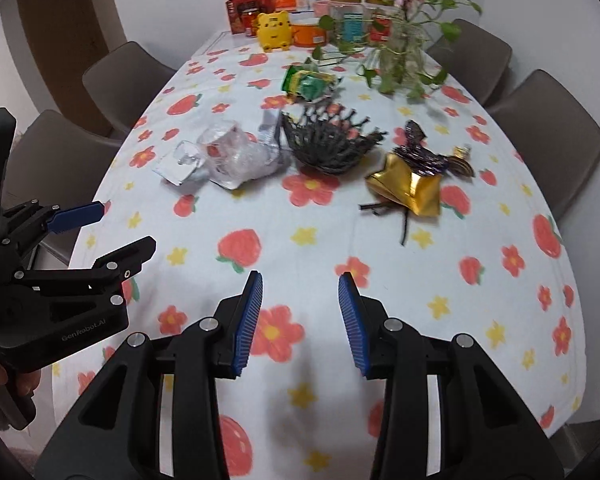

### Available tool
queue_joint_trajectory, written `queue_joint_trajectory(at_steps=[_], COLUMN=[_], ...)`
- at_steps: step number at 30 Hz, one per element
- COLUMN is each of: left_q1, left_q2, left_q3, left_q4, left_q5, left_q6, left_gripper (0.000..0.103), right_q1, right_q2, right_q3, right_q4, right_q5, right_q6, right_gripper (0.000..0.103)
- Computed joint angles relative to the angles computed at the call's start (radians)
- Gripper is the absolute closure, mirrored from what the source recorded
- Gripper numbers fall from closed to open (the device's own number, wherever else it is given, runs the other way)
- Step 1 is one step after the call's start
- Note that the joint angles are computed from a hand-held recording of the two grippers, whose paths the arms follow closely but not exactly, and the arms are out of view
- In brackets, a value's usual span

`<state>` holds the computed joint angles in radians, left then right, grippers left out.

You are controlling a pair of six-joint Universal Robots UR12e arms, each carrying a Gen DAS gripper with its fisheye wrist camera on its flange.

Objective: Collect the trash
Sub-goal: 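Move both open tools back over the table, then grasp the white foil tray with the left tool while the right grasps the plastic-wrapped cup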

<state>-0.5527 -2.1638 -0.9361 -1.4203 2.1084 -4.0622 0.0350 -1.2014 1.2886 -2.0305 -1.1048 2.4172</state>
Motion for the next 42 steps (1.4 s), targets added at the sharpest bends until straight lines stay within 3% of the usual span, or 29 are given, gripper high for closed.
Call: queue_joint_trajectory(at_steps=[6, 13, 15, 17, 29, 32, 34, 36, 38, 42], left_q1=[0.052, 0.103, 0.114, 0.121, 0.177, 0.188, 0.194, 0.196, 0.194, 0.193], left_q2=[0.065, 0.097, 0.098, 0.097, 0.071, 0.065, 0.065, 0.066, 0.067, 0.073], left_q3=[-0.118, -0.197, -0.208, -0.215, -0.226, -0.226, -0.233, -0.238, -0.239, -0.248], left_q4=[0.066, 0.141, 0.161, 0.175, 0.246, 0.261, 0.278, 0.291, 0.295, 0.301], left_q5=[-0.013, -0.043, -0.057, -0.064, -0.124, -0.149, -0.171, -0.181, -0.175, -0.164], left_q6=[0.014, 0.066, 0.081, 0.095, 0.151, 0.17, 0.181, 0.184, 0.191, 0.188], left_gripper=[0.034, 0.034, 0.034, 0.034, 0.036, 0.05, 0.07, 0.072, 0.072, 0.074], right_q1=[0.077, 0.127, 0.137, 0.145, 0.176, 0.181, 0.184, 0.188, 0.189, 0.19], right_q2=[0.061, 0.125, 0.139, 0.147, 0.191, 0.198, 0.202, 0.206, 0.208, 0.206], right_q3=[-0.068, -0.133, -0.148, -0.149, -0.18, -0.187, -0.19, -0.193, -0.197, -0.192], right_q4=[-0.007, -0.01, -0.003, -0.018, -0.07, -0.072, -0.075, -0.075, -0.064, -0.06], right_q5=[-0.005, -0.033, -0.041, -0.048, -0.093, -0.099, -0.103, -0.107, -0.102, -0.092], right_q6=[0.016, 0.036, 0.036, 0.039, 0.05, 0.046, 0.043, 0.039, 0.03, 0.027], right_gripper=[0.065, 0.065, 0.063, 0.052, 0.052, 0.052, 0.053, 0.056, 0.07, 0.082])
